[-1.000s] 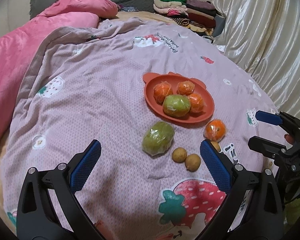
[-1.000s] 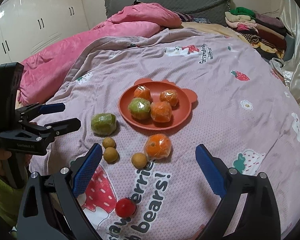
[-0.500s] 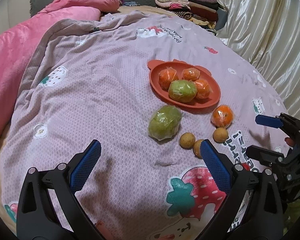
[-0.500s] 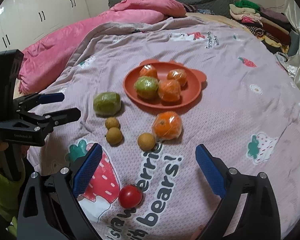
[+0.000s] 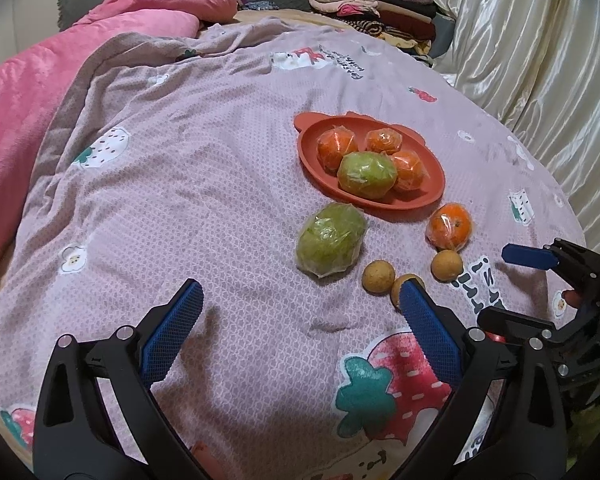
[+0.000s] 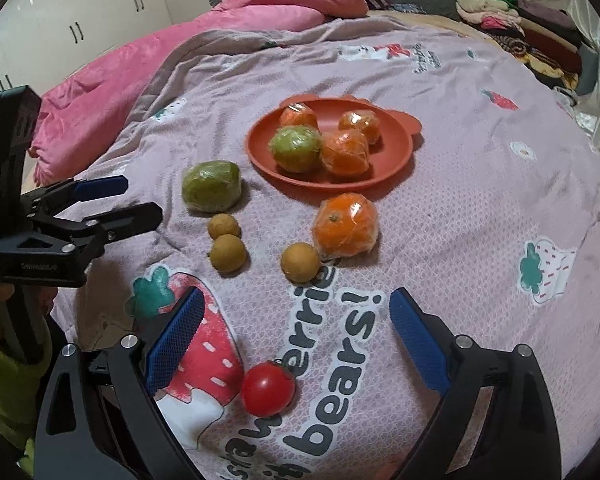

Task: Organize fruits
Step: 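Grasp a bagged green fruit with the left tool while the right tool grasps a small tan fruit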

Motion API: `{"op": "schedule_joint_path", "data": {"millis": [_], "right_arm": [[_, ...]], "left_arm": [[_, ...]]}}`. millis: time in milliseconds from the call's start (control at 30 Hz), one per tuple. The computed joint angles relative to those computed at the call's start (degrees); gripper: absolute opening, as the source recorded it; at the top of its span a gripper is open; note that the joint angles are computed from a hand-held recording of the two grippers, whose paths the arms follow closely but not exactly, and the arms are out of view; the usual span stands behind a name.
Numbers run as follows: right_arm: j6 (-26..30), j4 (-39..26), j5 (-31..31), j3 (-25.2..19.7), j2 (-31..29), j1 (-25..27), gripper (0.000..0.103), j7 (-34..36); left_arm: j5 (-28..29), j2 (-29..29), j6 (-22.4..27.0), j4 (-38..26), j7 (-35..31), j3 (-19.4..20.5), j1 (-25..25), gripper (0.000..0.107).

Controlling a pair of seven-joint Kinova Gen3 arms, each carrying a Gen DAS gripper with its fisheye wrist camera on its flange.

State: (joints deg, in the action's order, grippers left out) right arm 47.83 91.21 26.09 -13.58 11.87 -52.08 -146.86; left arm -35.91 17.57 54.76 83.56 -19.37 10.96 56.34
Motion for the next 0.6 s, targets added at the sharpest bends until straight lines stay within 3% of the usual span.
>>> {"op": "schedule_joint_path", "data": {"millis": [433,600], "right_arm": [[-2.42,0.60,-2.36,0.86,1.23,0.90,0.073,0.06],[-3.56,0.85,-3.14,1.16,1.39,1.48,0.060,-0.12]], "left_arm": [[1.70,0.05,-4.22,1.75,-0.81,-0.52,-1.25,0.074],[1.24,-0.27,-5.51,2.45,-0.20,-0.75,-1.41,0.063]]}}
